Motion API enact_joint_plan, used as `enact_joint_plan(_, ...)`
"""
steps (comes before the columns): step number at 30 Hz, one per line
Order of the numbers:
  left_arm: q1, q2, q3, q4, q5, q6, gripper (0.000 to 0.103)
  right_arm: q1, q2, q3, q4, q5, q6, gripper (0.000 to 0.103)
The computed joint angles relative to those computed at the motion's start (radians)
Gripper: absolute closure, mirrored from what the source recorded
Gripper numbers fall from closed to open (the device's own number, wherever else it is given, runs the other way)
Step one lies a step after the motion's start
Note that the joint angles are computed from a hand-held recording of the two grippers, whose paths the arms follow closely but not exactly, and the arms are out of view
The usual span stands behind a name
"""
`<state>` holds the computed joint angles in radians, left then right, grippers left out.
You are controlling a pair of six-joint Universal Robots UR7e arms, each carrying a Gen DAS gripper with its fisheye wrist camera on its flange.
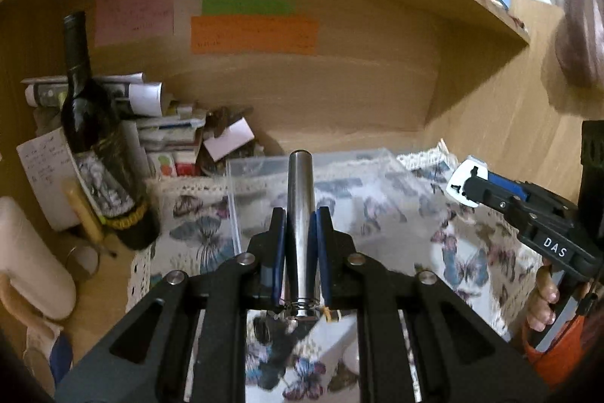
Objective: Organize rigid objects
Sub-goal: 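Carry the rod into the clear box and open the left tool while the right tool drops the adapter in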
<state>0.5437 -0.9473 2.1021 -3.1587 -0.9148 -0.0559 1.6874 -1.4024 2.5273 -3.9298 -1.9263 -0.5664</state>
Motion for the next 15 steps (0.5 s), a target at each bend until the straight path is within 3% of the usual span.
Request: enact_joint_plan(15,0.093,0.16,-0.244,0.104,-0.028,0.062,0.088,-0.033,0.057,-0.197,0.219,-0.053,-0.019,0.075)
